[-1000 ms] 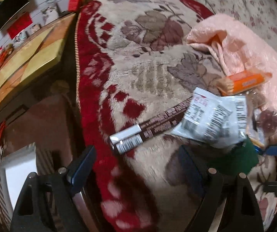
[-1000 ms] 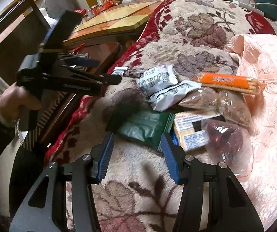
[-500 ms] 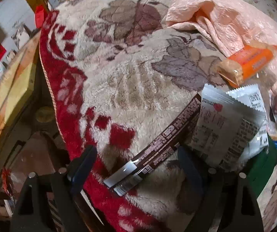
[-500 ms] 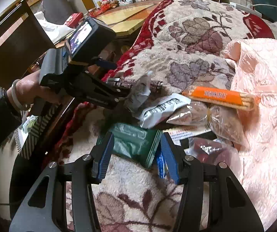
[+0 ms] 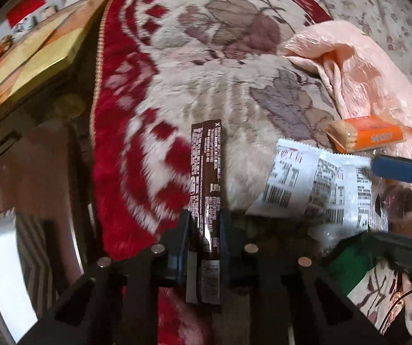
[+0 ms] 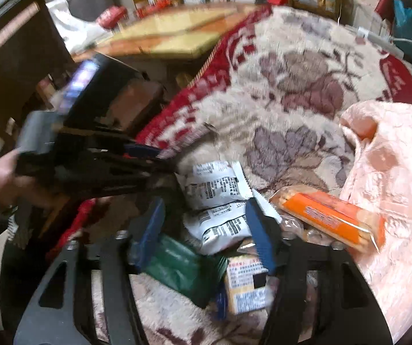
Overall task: Organize snacks
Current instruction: 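Grasp the white printed snack packet with the right gripper, then carry the coffee stick with the left gripper while the right carries the white packet to the tray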
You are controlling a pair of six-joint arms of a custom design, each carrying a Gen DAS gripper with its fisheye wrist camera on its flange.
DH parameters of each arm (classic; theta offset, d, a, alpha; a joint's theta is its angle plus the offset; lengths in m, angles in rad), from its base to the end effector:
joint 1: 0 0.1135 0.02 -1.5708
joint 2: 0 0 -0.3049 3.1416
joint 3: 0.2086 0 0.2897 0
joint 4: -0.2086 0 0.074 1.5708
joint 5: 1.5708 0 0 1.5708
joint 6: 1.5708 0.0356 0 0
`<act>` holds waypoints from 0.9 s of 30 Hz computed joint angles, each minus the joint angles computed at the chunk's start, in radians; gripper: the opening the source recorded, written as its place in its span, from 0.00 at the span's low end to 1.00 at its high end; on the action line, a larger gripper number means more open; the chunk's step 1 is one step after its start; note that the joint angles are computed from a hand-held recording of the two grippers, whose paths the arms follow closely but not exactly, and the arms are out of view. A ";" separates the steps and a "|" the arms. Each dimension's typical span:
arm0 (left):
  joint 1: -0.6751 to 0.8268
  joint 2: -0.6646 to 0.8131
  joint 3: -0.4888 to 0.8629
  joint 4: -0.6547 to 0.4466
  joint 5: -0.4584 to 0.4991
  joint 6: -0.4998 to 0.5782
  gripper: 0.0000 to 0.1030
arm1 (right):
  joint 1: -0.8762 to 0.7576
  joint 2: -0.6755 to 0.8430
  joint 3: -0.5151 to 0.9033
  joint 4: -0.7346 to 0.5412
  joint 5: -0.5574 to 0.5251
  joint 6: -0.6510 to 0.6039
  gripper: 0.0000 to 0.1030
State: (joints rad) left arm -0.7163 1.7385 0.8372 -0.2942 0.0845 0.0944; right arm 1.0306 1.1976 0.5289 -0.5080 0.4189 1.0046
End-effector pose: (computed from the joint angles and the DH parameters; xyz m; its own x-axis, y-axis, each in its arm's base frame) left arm 0.2499 -0.2215 0.1273 -0.6347 0.6771 -0.3723 0.7407 0.6704 -0.0436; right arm 0.1201 0.1721 0.1704 -0.8481 0.0848 -0.5229 0.0236 0.9922 0.1226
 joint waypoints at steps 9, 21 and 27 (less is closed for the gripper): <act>0.020 -0.045 -0.081 0.037 -0.039 -0.118 0.13 | -0.145 0.167 0.042 0.074 -0.114 -0.134 0.58; 0.014 0.019 0.001 0.004 -0.059 -0.137 0.37 | -0.310 0.281 0.101 0.104 -0.229 -0.474 0.63; 0.044 0.036 0.015 0.005 -0.011 -0.158 0.30 | -0.358 0.346 0.102 0.167 -0.257 -0.517 0.60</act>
